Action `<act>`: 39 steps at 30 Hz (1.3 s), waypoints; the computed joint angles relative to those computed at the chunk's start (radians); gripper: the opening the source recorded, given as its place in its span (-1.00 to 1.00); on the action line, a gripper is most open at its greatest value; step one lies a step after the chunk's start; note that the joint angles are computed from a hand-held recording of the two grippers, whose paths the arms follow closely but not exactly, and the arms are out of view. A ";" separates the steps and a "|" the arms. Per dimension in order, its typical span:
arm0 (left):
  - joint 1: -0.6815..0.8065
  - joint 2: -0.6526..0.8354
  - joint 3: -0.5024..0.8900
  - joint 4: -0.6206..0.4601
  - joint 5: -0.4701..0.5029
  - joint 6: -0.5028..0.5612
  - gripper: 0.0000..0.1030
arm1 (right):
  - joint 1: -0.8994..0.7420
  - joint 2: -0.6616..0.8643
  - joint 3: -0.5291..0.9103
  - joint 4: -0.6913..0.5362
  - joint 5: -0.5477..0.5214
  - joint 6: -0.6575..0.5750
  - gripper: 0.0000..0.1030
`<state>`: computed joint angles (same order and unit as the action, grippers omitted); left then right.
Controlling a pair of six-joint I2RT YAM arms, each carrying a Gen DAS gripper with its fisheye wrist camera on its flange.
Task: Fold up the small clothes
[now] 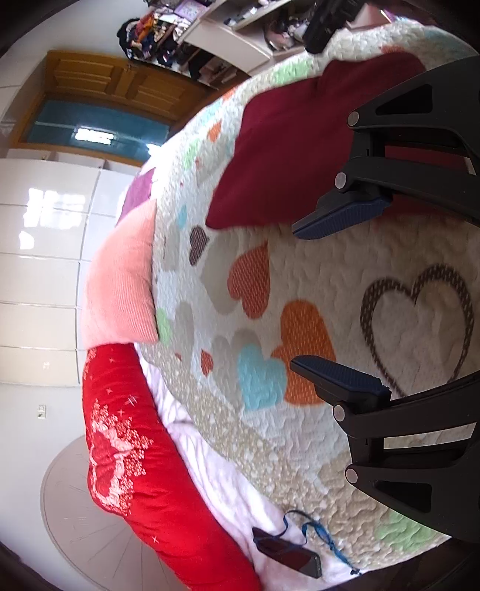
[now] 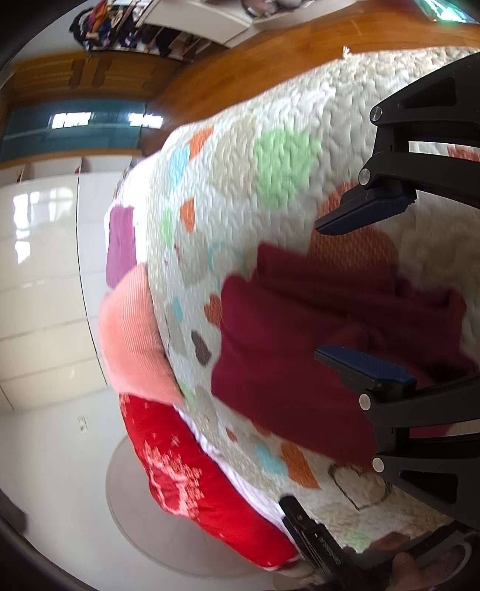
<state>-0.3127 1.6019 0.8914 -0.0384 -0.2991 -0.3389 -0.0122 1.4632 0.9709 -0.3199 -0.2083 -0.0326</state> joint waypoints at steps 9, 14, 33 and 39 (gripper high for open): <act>0.075 0.053 0.013 -0.004 0.032 0.024 0.27 | -0.101 0.069 0.055 -0.027 0.000 0.007 0.16; 0.037 0.053 0.023 -0.009 0.014 0.038 0.27 | -0.073 0.054 0.047 -0.034 -0.007 0.012 0.16; -0.171 0.088 0.075 0.017 -0.044 0.050 0.27 | 0.123 0.009 -0.007 -0.014 0.001 0.020 0.17; -0.153 0.088 0.078 -0.005 -0.018 0.027 0.27 | 0.082 0.005 -0.012 -0.013 0.001 0.015 0.17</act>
